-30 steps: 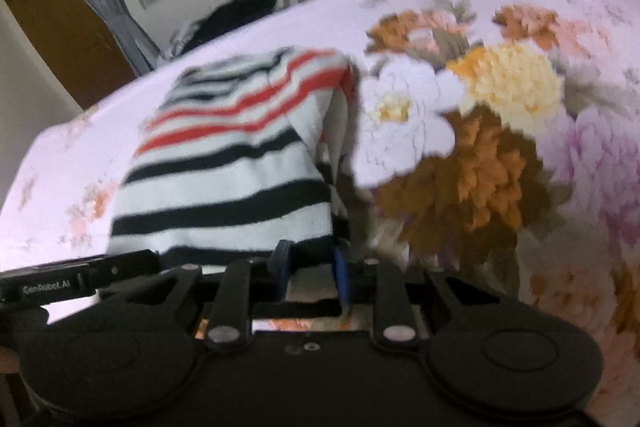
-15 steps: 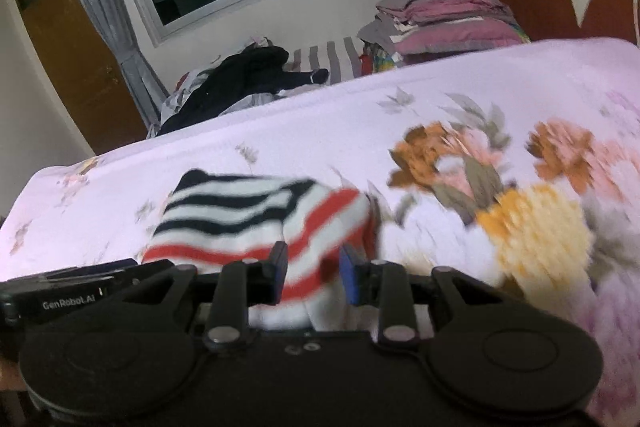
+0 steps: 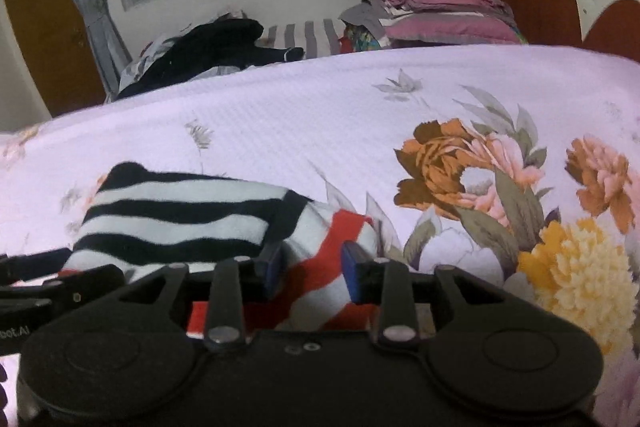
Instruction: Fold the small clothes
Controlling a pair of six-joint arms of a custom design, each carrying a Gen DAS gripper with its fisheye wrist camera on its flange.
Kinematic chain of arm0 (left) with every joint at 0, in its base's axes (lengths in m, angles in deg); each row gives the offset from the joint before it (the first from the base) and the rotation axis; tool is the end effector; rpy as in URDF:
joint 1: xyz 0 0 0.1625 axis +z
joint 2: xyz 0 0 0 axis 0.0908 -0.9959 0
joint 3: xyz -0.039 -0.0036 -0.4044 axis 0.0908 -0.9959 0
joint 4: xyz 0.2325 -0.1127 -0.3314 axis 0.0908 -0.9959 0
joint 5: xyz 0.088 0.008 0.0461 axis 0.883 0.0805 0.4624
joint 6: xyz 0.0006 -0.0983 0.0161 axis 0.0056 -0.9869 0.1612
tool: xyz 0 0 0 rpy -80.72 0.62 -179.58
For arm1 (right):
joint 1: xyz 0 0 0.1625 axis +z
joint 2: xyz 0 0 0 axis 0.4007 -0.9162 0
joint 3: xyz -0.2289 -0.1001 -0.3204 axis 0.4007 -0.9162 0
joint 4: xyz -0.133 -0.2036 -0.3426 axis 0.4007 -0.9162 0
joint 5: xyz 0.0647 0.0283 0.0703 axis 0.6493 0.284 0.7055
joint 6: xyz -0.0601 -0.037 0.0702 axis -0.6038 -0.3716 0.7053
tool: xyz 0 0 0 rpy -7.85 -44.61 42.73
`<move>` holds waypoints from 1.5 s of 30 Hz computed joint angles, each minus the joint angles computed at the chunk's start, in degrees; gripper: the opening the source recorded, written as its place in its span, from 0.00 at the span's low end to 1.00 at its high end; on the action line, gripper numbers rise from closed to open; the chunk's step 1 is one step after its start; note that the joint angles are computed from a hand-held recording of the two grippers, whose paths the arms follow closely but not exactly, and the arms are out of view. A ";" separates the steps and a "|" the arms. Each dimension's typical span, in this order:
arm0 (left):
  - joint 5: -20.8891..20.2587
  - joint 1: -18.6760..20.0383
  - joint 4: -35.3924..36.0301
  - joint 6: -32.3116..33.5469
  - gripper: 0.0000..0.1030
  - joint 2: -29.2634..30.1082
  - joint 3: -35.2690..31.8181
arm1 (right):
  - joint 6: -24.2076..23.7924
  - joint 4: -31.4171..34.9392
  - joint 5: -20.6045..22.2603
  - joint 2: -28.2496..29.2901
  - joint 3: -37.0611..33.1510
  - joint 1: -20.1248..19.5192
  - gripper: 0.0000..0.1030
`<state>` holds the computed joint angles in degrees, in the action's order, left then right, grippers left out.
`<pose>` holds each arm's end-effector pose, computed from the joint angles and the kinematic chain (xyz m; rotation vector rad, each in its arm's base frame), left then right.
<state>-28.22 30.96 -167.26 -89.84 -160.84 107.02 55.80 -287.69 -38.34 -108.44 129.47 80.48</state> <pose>-0.1532 -0.3735 0.1459 0.4255 2.3938 -0.9761 0.1799 -0.3899 0.1120 0.4608 -2.3719 0.8751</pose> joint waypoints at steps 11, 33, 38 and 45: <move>1.09 3.90 -2.37 3.49 0.73 5.16 -4.49 | -1.22 -0.47 -1.38 3.79 -3.96 -0.55 0.31; -0.06 -1.45 6.18 -1.39 0.73 -3.46 -0.03 | 3.12 -0.45 5.25 -7.12 6.65 1.89 0.42; -0.17 -5.35 9.44 -3.15 0.73 -6.27 2.70 | 2.02 0.14 4.04 -7.63 8.71 3.65 0.40; 1.68 -8.25 12.70 -3.20 0.73 -6.64 5.15 | 2.27 2.28 2.19 -6.50 9.64 3.50 0.38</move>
